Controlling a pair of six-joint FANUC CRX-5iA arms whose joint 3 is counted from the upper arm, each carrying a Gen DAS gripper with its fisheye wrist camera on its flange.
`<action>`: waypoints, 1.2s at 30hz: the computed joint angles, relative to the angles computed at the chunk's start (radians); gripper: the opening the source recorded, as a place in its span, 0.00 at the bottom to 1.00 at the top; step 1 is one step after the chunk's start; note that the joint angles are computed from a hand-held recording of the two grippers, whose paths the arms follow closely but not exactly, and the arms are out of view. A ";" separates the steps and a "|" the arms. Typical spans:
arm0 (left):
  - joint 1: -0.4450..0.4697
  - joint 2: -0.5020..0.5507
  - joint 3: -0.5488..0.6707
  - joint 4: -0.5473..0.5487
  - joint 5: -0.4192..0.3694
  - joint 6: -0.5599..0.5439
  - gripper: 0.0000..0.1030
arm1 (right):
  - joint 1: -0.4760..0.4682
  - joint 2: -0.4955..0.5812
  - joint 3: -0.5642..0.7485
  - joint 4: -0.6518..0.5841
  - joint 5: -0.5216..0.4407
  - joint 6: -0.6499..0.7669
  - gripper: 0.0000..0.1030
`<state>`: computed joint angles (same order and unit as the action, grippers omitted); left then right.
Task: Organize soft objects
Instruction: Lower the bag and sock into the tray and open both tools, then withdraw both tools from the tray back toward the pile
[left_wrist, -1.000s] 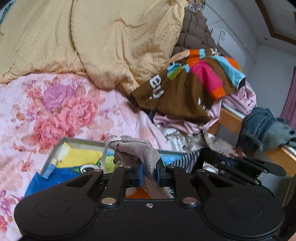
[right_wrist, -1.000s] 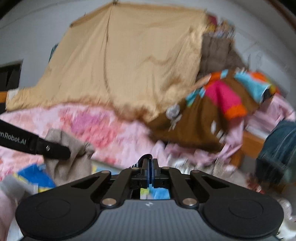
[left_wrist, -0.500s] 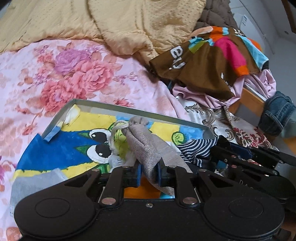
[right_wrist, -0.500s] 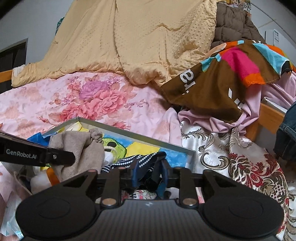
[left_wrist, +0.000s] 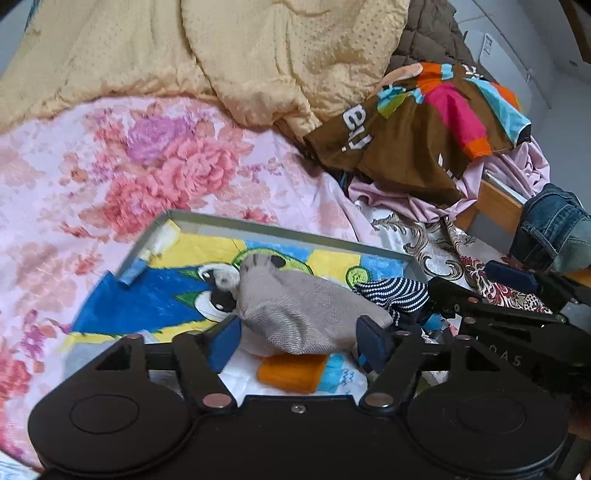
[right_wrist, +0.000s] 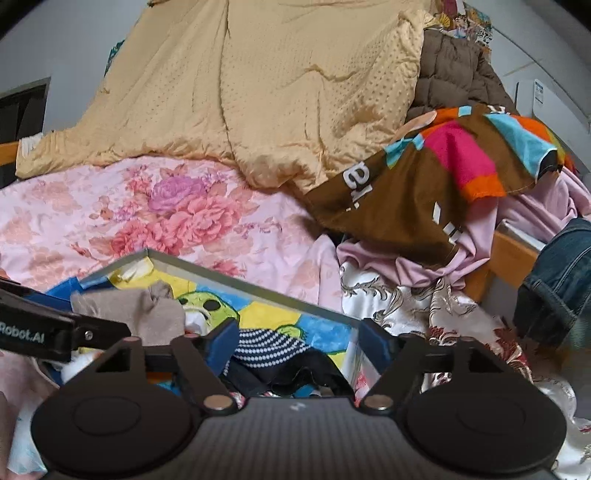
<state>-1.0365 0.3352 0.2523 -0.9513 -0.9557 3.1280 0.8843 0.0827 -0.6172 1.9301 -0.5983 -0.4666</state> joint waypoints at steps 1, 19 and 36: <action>-0.012 -0.007 -0.001 -0.012 -0.016 0.008 0.74 | 0.007 -0.007 -0.003 -0.006 -0.008 0.001 0.80; -0.220 -0.095 -0.021 -0.112 -0.295 0.136 0.99 | 0.313 -0.172 -0.109 -0.301 -0.278 0.078 1.00; -0.454 -0.136 -0.094 -0.171 -0.510 0.272 0.99 | 0.652 -0.252 -0.202 -0.479 -0.556 0.047 1.00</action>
<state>-1.4906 0.1993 0.1585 -1.1219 -1.4658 3.3996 1.5361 -0.1696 -0.8194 1.4508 -1.1543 -0.4199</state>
